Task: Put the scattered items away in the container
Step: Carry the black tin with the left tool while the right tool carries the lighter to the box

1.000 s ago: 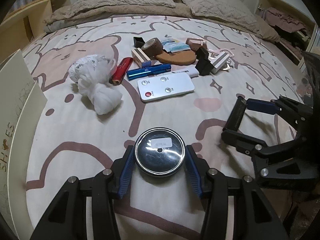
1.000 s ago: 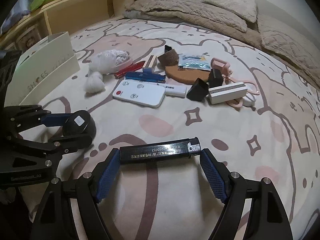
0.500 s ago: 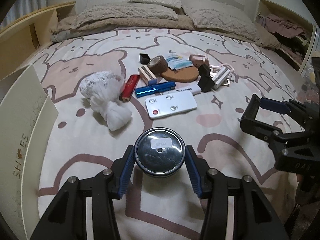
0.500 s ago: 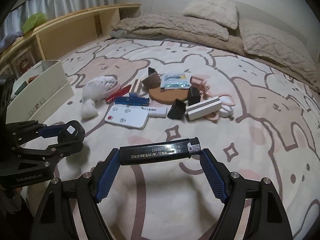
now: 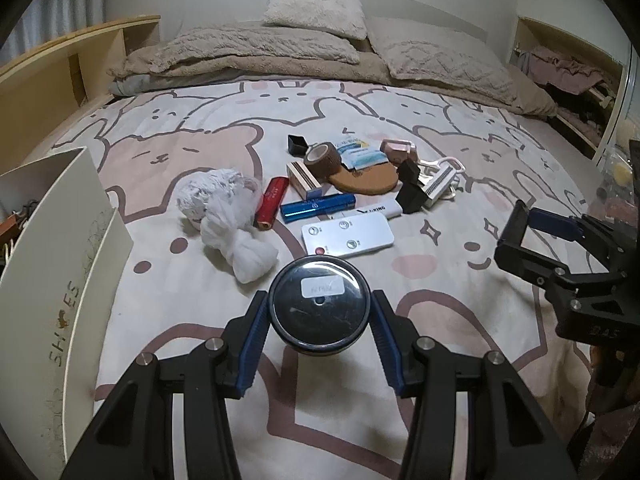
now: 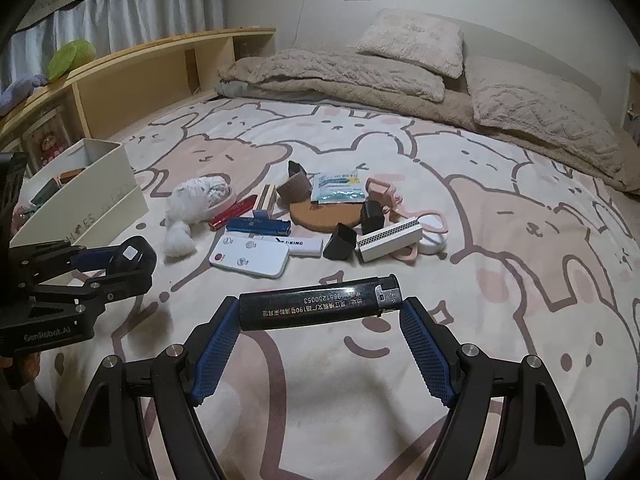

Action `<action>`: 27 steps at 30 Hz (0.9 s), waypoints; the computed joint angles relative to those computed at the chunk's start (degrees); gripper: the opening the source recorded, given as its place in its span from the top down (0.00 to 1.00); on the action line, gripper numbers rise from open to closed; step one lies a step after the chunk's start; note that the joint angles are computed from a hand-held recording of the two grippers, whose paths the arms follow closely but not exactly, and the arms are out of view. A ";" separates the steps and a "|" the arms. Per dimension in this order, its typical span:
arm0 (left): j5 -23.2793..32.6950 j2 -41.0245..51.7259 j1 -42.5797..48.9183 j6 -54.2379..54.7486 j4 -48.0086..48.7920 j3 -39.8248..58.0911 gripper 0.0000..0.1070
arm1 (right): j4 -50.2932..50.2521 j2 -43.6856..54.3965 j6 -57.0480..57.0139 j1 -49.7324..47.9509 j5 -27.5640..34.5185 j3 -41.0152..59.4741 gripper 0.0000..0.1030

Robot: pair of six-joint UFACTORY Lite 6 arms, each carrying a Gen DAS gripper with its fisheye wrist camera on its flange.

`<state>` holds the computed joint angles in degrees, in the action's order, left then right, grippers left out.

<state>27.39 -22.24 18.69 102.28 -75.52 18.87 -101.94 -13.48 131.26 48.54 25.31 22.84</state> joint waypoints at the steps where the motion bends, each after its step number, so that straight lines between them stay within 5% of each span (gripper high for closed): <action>1: 0.50 -0.40 0.57 -0.12 0.32 -0.03 0.53 | 0.39 -0.71 0.08 0.50 0.57 -0.41 0.22; 18: 14.32 -14.09 13.26 -1.52 7.29 -1.95 0.53 | 20.99 -15.35 -6.03 18.65 18.12 -6.75 0.22; 27: 22.54 -16.99 21.89 -2.58 10.31 -0.72 0.53 | 23.81 -14.15 -5.97 23.06 20.96 -4.19 0.22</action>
<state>49.92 -39.23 40.59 99.70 -65.21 18.16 -78.14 -27.64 125.29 71.60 46.27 18.66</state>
